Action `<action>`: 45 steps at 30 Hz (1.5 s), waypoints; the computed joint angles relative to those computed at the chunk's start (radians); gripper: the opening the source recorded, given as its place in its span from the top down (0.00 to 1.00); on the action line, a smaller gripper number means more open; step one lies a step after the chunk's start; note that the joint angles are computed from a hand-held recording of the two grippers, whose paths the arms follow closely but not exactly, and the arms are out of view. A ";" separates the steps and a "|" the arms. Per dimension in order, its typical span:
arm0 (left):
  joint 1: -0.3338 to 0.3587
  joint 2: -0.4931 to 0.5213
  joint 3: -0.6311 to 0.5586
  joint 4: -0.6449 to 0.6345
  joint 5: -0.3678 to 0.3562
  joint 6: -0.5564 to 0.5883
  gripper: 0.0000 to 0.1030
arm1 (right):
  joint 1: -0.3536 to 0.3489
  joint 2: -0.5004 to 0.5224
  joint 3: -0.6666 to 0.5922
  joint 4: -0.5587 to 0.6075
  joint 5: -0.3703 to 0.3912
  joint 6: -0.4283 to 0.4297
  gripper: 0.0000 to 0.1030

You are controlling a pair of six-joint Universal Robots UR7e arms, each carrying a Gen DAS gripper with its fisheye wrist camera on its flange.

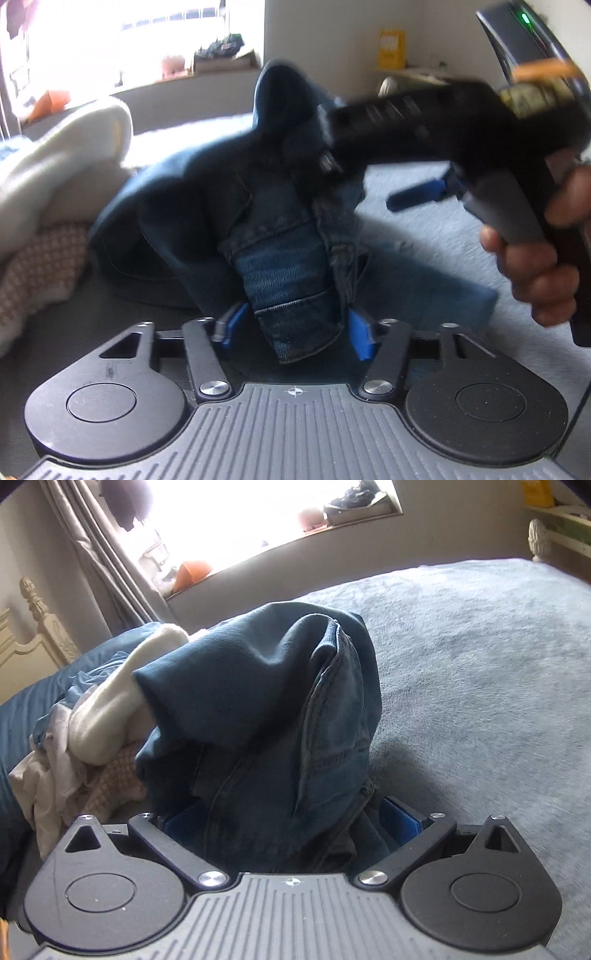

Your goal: Fold clothes

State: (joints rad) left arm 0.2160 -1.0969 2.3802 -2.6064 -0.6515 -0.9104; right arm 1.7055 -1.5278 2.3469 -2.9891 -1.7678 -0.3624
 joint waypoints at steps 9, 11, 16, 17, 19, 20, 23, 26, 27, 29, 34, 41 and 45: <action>-0.032 -0.001 0.035 0.024 0.052 -0.113 0.81 | 0.012 0.078 -0.013 -0.068 -0.017 0.046 0.51; -0.048 -0.025 0.046 0.008 0.042 -0.103 0.85 | 0.037 0.063 -0.003 -0.086 -0.034 0.057 0.62; -0.122 -0.087 0.067 0.018 0.033 -0.130 0.89 | 0.067 -0.049 0.019 -0.059 -0.006 0.109 0.76; -0.150 -0.104 0.072 0.031 0.038 -0.154 0.89 | 0.074 -0.081 0.023 -0.042 -0.005 0.119 0.80; -0.208 -0.136 0.080 0.065 0.047 -0.203 0.90 | 0.084 -0.154 0.029 0.011 -0.004 0.145 0.81; -0.244 -0.150 0.080 0.088 0.050 -0.228 0.90 | 0.089 -0.192 0.032 0.038 -0.005 0.155 0.81; -0.347 -0.192 0.081 0.133 0.036 -0.264 0.90 | 0.105 -0.319 0.043 0.128 -0.016 0.175 0.82; -0.437 -0.219 0.071 0.139 -0.008 -0.278 0.91 | 0.121 -0.475 0.054 0.254 -0.023 0.191 0.82; -0.465 -0.227 0.070 0.131 -0.021 -0.272 0.91 | 0.128 -0.528 0.054 0.300 -0.029 0.193 0.82; -0.521 -0.238 0.060 0.120 -0.047 -0.269 0.91 | 0.154 -0.631 0.049 0.395 -0.052 0.198 0.82; -0.624 -0.212 0.028 0.009 -0.096 -0.188 0.91 | 0.368 -0.773 -0.031 0.652 -0.255 0.298 0.82; -0.737 -0.292 0.066 -0.033 -0.158 -0.250 0.91 | 0.756 -0.661 -0.172 1.042 -0.524 0.557 0.82; -0.846 -0.429 0.093 0.276 -0.165 -0.518 0.91 | 0.826 -0.511 -0.183 1.120 -0.495 0.599 0.82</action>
